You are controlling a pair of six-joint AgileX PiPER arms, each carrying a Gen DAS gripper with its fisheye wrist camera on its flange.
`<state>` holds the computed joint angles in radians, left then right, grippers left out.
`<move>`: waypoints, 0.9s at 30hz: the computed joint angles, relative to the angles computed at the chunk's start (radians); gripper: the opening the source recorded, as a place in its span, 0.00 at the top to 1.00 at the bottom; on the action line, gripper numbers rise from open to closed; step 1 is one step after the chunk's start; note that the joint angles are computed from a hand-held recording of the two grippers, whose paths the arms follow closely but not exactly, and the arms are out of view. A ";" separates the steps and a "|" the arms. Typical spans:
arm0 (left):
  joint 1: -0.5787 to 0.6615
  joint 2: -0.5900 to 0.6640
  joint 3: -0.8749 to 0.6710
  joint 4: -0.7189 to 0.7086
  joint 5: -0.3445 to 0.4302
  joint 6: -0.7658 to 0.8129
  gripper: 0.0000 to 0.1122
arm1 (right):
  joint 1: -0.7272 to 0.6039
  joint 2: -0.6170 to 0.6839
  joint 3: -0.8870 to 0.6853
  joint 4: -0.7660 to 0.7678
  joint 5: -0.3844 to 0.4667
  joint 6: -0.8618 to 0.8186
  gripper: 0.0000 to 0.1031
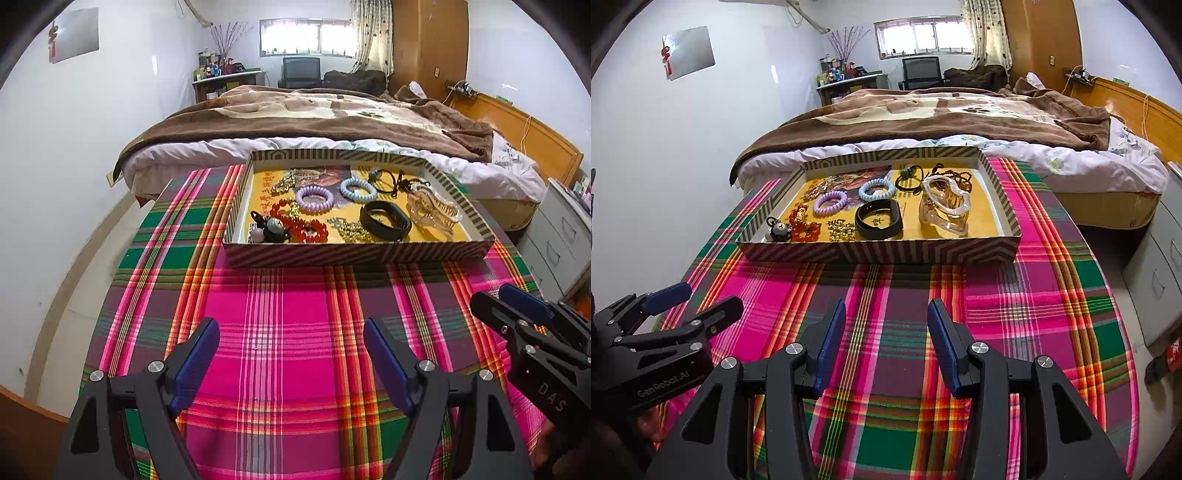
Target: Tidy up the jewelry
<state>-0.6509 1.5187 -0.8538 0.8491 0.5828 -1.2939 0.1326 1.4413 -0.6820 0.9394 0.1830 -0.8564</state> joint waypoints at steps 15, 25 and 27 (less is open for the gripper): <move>-0.033 0.003 0.019 0.084 0.057 -0.113 0.29 | 0.004 -0.005 0.012 0.011 -0.004 -0.015 0.55; -0.037 -0.012 0.032 0.083 0.045 -0.124 0.29 | 0.007 -0.006 0.012 -0.004 -0.005 0.004 0.55; -0.039 -0.011 0.031 0.082 0.045 -0.123 0.29 | 0.006 -0.005 0.010 -0.003 -0.002 0.004 0.55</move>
<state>-0.6897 1.5073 -0.8224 0.9315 0.6277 -1.4170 0.1381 1.4363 -0.6721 0.9361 0.1813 -0.8526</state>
